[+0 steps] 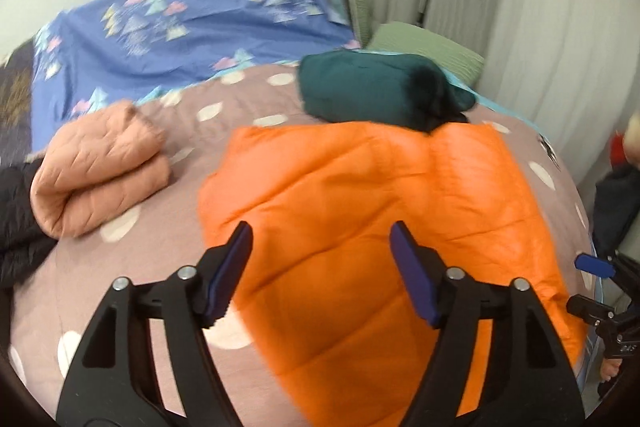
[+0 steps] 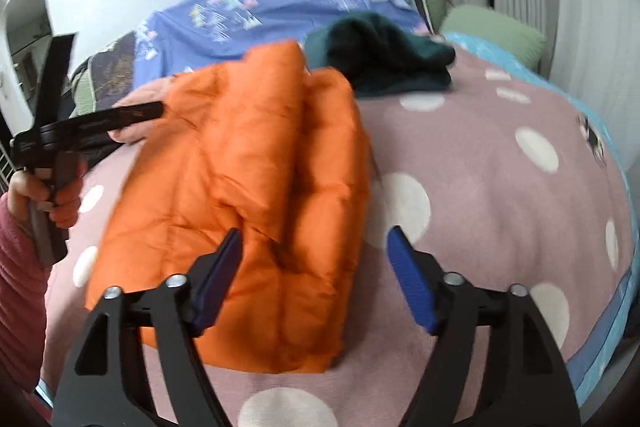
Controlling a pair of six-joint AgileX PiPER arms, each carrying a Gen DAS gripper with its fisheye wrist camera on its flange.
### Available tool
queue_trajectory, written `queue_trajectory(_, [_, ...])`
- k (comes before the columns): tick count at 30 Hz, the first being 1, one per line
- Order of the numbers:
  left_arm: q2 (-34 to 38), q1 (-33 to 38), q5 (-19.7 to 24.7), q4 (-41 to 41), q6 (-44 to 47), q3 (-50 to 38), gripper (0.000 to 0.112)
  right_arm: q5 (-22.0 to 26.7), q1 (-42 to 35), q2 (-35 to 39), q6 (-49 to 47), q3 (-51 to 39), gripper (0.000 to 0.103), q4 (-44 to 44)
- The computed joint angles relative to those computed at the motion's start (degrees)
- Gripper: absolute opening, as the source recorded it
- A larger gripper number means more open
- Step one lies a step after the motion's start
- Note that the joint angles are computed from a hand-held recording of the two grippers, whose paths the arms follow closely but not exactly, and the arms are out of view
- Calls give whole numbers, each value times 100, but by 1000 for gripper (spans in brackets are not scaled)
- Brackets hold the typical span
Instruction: Fold large clothes
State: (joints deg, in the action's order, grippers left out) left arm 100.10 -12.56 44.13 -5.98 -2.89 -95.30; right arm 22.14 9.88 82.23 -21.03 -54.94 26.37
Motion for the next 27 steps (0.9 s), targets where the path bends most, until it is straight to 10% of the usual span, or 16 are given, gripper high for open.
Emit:
queue_trajectory(6, [198,704,107,-1789,1017,347,86,837,-585,725,-1144,-141,92,1691])
queue_trajectory(19, [749,1025,308,-3053,1716,430,101,2235,-952,1454,-2477,-519,92,3406])
queue_trajectory(24, [801,835,220,-2743,1538,339,101,2241,-744,1602,-2436,-747,50,3400])
queue_trajectory(27, [664,717,65,-2587,1630,382,80,2134,-695,1387,-2502,-690,36,3336])
